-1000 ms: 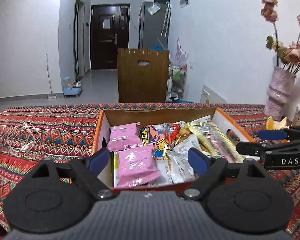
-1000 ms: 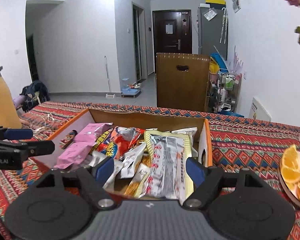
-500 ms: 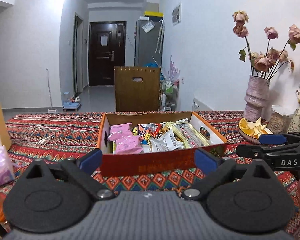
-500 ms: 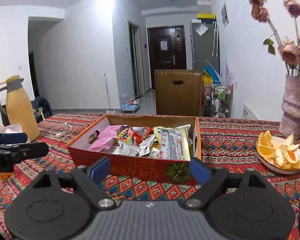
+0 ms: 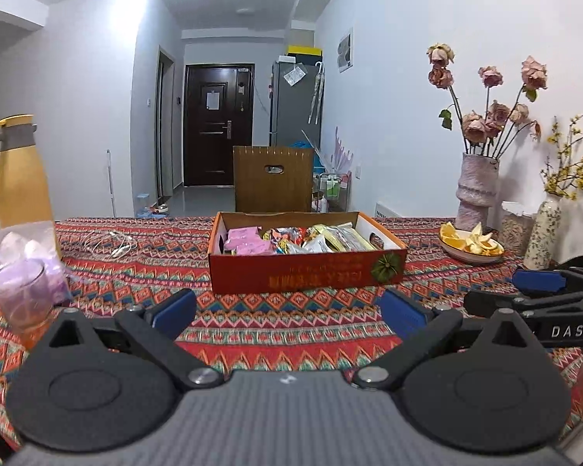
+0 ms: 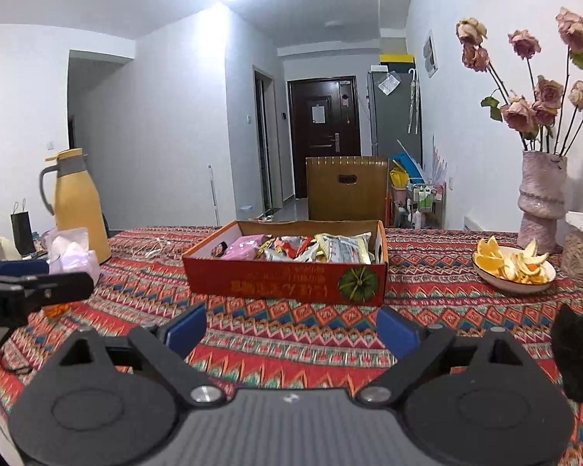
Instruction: Organize snacks
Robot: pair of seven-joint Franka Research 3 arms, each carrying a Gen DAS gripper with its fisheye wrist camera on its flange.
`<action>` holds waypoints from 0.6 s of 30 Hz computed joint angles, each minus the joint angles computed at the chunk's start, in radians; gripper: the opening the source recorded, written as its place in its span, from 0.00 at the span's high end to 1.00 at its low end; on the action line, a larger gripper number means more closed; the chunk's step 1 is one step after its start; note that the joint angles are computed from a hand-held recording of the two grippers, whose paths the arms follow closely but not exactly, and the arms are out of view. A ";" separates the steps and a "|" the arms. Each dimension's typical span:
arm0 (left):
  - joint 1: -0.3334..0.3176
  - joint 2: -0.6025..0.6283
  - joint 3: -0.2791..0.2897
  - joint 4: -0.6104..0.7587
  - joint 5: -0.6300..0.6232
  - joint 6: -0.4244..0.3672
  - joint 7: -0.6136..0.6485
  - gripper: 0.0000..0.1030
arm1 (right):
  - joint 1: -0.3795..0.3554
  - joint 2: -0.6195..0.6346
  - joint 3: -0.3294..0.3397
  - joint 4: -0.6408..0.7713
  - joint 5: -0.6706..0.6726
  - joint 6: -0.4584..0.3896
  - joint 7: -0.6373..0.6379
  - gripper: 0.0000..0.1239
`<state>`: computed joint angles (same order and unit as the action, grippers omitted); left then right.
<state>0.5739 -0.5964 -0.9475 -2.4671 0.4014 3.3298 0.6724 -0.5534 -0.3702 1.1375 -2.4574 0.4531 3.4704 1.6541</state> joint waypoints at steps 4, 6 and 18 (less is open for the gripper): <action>-0.082 -0.095 0.044 -0.095 -0.015 0.008 -0.018 0.00 | 0.090 -0.067 -0.033 -0.081 0.043 0.029 0.018 0.22; -0.121 -0.134 0.064 -0.133 -0.022 0.000 -0.030 0.00 | 0.106 -0.108 -0.024 -0.111 0.066 0.033 0.030 0.22; -0.311 -0.335 0.114 -0.322 0.018 -0.120 -0.148 0.00 | 0.271 -0.365 0.012 -0.319 0.144 0.008 0.262 0.18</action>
<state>0.2628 -0.9311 -0.8339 -2.7888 0.4198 3.2103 0.5241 -0.2820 -0.7349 1.1496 -2.7766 0.5973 3.4782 1.9159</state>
